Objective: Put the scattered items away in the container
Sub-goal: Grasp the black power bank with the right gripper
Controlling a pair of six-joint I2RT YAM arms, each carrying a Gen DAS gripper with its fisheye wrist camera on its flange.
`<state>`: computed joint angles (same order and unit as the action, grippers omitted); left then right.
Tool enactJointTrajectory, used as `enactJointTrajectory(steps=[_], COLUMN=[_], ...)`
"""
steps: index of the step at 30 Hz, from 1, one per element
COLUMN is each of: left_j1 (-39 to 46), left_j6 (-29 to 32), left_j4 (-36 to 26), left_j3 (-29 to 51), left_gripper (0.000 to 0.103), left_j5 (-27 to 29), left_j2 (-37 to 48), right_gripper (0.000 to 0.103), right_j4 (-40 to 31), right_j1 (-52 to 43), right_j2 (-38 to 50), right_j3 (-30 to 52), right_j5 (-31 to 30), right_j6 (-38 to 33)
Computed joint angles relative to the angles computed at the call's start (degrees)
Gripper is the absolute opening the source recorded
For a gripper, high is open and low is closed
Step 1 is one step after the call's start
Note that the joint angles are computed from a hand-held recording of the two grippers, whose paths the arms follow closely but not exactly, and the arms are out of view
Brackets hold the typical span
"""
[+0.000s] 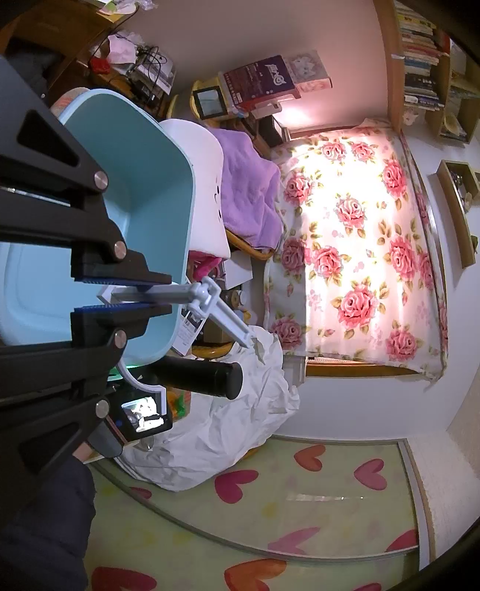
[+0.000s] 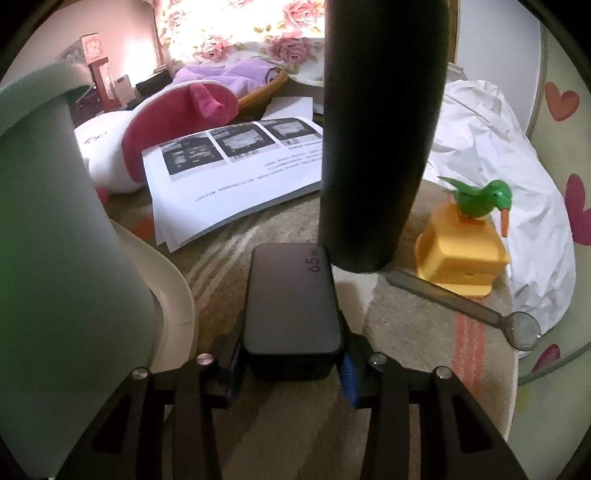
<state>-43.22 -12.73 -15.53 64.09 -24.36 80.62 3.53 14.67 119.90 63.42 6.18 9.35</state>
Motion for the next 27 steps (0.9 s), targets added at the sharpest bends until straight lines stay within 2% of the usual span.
enactJointTrajectory(steps=[7,11,20,27], left_j1=[1.4,2.2,4.9,9.7], left_j6=[0.8,0.7,3.8,6.3], left_j4=[-0.6,-2.0,-4.8,-7.3], left_j3=[-0.3,0.2,0.8,0.6], left_gripper=[0.007,0.007,0.007,0.007], left_j5=[1.6,3.1,6.7,13.0], left_j2=[-1.5,-2.2,-6.2,-9.1], right_gripper=[0.045,0.045,0.045,0.045], right_j4=[-2.1,-5.7,-23.2,-39.0], right_j1=[0.2,0.3,2.9,8.8], right_j2=[-5.7,-11.3,-27.2,-36.0], right_j3=[-3.7,-5.8,-7.2,-2.1], right_j5=[2.7,5.2,13.5,22.0], right_j6=[0.9,2.6,9.1,16.4])
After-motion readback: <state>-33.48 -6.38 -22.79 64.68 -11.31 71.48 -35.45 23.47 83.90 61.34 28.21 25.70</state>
